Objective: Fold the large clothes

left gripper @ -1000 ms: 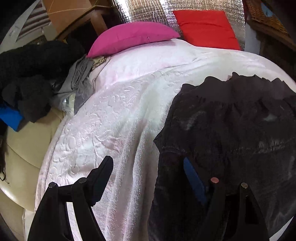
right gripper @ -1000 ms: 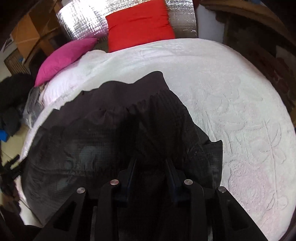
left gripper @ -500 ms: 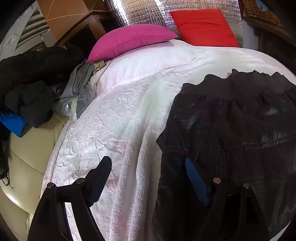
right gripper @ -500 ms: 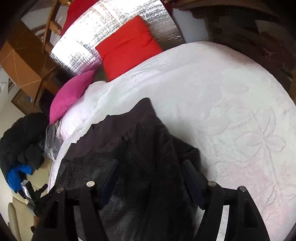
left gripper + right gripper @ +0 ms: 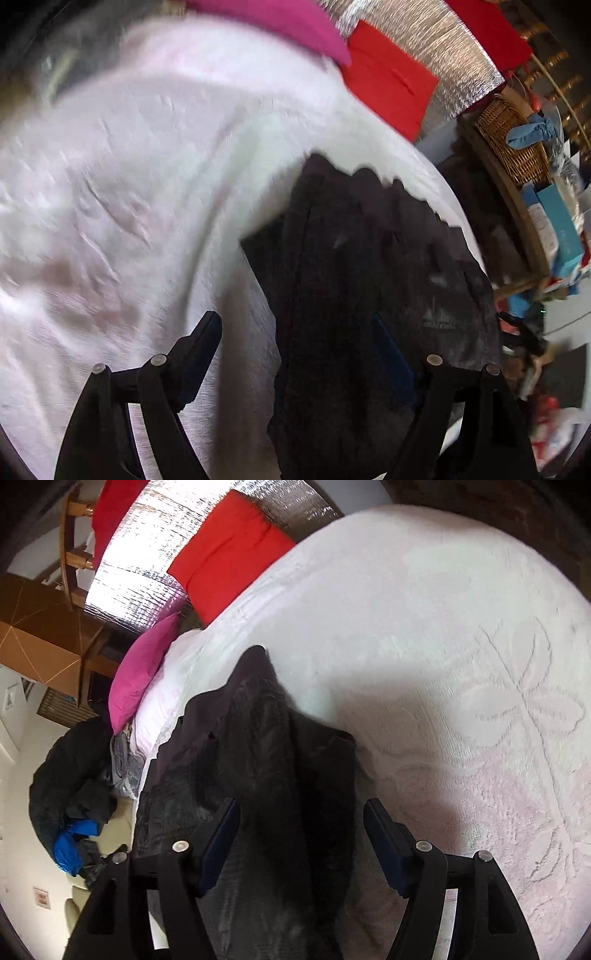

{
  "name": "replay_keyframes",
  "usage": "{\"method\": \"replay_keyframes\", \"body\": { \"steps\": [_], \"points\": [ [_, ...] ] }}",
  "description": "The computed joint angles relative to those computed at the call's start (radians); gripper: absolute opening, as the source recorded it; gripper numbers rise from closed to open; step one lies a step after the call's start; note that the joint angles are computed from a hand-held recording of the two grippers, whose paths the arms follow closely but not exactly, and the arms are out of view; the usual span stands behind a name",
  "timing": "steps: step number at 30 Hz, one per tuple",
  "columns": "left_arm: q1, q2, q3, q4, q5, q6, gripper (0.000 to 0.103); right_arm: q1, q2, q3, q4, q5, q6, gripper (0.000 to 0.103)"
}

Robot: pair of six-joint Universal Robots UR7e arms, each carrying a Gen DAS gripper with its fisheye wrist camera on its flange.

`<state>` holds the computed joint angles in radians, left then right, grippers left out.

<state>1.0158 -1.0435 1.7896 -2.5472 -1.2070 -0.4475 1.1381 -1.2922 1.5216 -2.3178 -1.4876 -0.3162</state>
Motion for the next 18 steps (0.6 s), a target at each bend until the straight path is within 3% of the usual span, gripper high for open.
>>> {"method": "replay_keyframes", "body": {
  "steps": [2, 9, 16, 18],
  "points": [
    [0.027, 0.022, -0.015, 0.025, -0.087, -0.007, 0.083, -0.013, 0.012, -0.023, 0.048, 0.020, 0.001, 0.073],
    [0.049, 0.081, -0.044, -0.005, -0.264, 0.056, 0.090, -0.044, 0.059, -0.071, 0.172, 0.131, -0.038, 0.077],
    [0.056, 0.115, -0.063, -0.044, -0.356, 0.055, 0.097, -0.034, 0.111, -0.109, 0.285, 0.239, -0.081, 0.081],
    [0.066, 0.119, -0.061, -0.072, -0.388, 0.031, 0.097, -0.020, 0.116, -0.104, 0.292, 0.230, -0.103, 0.082]
  ]
}}
